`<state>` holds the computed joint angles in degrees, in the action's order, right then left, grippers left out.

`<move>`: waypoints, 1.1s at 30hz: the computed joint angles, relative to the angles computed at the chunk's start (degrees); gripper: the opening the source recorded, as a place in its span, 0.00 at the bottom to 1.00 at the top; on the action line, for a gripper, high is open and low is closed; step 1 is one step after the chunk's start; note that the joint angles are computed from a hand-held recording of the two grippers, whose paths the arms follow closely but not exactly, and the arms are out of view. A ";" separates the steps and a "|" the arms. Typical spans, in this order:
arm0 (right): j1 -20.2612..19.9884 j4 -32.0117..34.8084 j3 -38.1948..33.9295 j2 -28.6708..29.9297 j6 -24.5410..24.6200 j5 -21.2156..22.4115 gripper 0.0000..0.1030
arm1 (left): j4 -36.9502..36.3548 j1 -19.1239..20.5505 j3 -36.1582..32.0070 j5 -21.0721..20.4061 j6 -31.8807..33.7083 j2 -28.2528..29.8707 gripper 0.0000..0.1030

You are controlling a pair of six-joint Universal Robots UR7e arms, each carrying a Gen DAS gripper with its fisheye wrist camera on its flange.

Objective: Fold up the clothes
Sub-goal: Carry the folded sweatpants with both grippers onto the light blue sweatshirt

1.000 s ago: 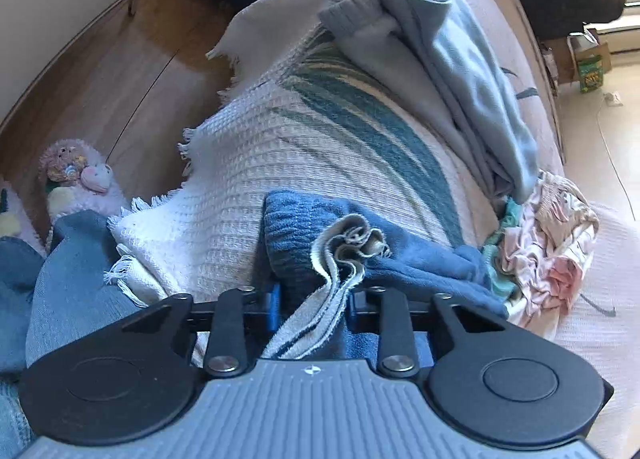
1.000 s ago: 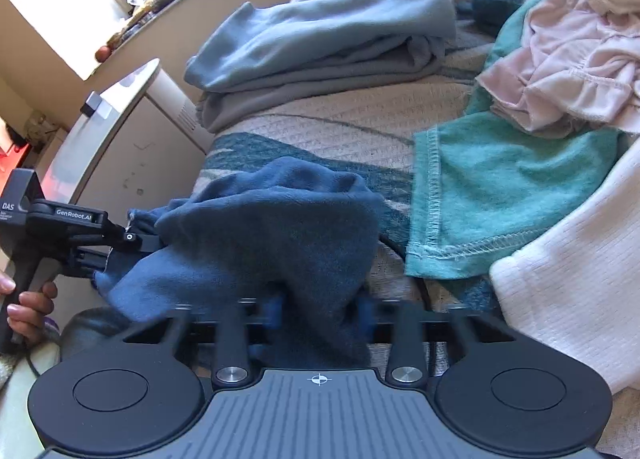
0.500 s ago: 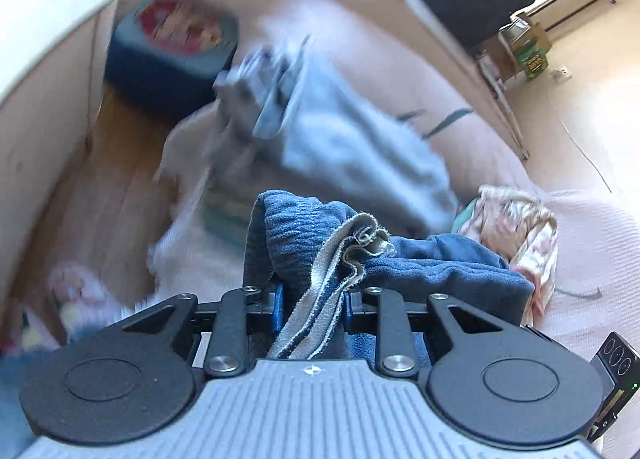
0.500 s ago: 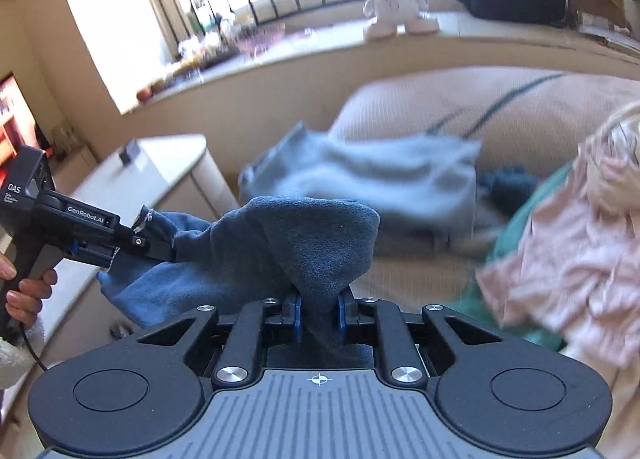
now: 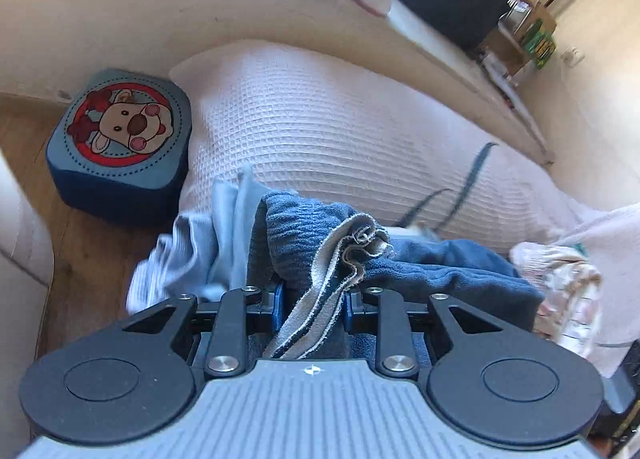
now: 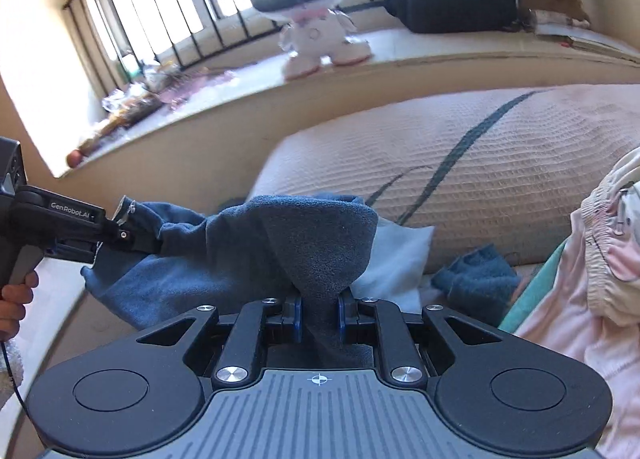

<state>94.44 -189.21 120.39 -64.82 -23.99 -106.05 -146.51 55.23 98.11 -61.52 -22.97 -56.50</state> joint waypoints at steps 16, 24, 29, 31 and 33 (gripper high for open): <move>-0.39 -4.21 0.25 -0.35 -6.06 -2.05 0.29 | -8.56 -1.01 5.67 6.16 0.79 -4.05 0.31; 1.56 -2.62 -2.10 1.59 -7.57 -0.09 0.11 | -9.92 -5.12 6.06 2.36 3.77 -2.58 0.31; 2.35 -2.10 -5.55 5.66 -6.57 -5.43 0.11 | -7.03 -3.33 4.16 3.56 3.41 1.83 0.31; 2.26 -1.16 -6.82 6.95 -6.54 -6.56 0.11 | -6.56 -1.06 3.60 2.72 1.08 2.52 0.15; 1.69 0.69 -8.37 8.14 -5.10 -7.46 0.11 | -6.64 1.49 3.25 0.65 -1.50 2.70 0.03</move>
